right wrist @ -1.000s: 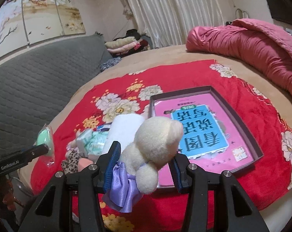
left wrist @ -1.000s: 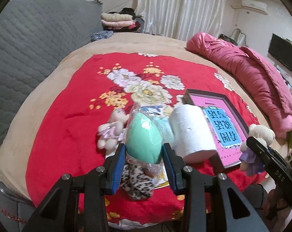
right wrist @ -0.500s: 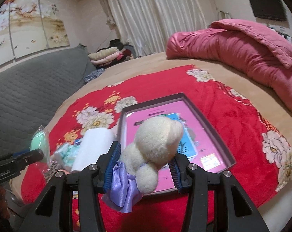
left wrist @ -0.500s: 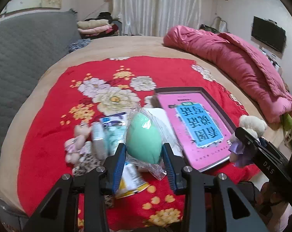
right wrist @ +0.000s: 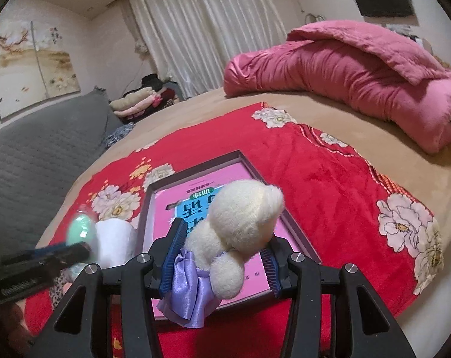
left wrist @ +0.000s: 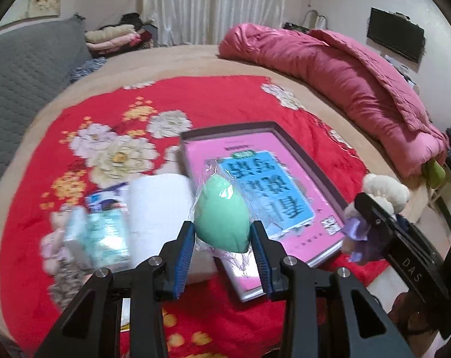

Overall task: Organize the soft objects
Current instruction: 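Carry the teddy bear into the pink tray and open the right tool while the left tool carries the sponge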

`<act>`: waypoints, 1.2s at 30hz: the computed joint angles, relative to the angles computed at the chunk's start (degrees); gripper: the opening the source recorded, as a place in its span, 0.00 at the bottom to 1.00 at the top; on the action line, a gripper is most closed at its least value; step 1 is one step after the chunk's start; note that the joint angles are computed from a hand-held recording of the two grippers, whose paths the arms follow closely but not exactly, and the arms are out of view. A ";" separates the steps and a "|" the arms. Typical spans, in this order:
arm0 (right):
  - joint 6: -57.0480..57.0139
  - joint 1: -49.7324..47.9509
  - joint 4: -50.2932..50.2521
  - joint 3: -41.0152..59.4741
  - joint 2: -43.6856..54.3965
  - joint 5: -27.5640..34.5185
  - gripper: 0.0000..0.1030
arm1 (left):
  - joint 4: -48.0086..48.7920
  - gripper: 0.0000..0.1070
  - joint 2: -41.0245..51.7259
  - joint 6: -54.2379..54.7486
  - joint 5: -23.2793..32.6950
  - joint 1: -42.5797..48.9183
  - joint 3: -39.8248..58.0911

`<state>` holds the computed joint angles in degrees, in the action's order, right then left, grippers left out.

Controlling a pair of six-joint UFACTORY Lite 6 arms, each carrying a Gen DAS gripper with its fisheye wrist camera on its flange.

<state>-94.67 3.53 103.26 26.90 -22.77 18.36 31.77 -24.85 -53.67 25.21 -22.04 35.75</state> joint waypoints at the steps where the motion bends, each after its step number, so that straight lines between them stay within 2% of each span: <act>1: -0.43 -0.66 0.32 0.45 1.01 0.66 0.48 | -0.70 0.36 3.19 0.22 -2.00 0.09 1.03; 6: -3.67 -1.18 2.79 2.14 3.78 1.16 0.48 | -1.73 0.36 15.29 1.48 -9.29 0.52 5.67; 11: -5.66 1.39 4.88 6.19 9.24 -4.44 0.48 | -3.65 0.36 25.71 4.12 -10.63 -0.30 10.23; 14: 0.82 0.86 -2.29 9.96 15.49 -3.17 0.48 | -2.33 0.36 28.51 3.35 -11.43 -1.73 10.45; 17: 12.11 1.62 -13.66 14.10 21.60 -3.86 0.48 | -6.61 0.37 29.31 7.10 -12.94 -1.46 9.45; 21: 18.75 1.87 -20.90 16.80 25.98 -2.73 0.48 | -15.30 0.37 28.44 17.00 -15.32 0.34 7.53; 28: 36.96 3.82 -38.12 20.36 32.19 -5.52 0.50 | -15.62 0.37 28.09 17.85 -14.57 0.46 7.30; 34: 41.42 4.34 -42.20 20.64 32.99 -7.17 0.54 | -15.34 0.38 27.89 17.82 -13.92 0.36 7.30; 36: 37.68 4.19 -38.80 20.00 32.14 -7.23 0.64 | -13.83 0.38 27.89 16.24 -13.30 -0.01 7.47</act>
<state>-56.98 7.72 64.46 46.90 9.37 11.13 17.94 3.04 -37.42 11.90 -22.05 43.22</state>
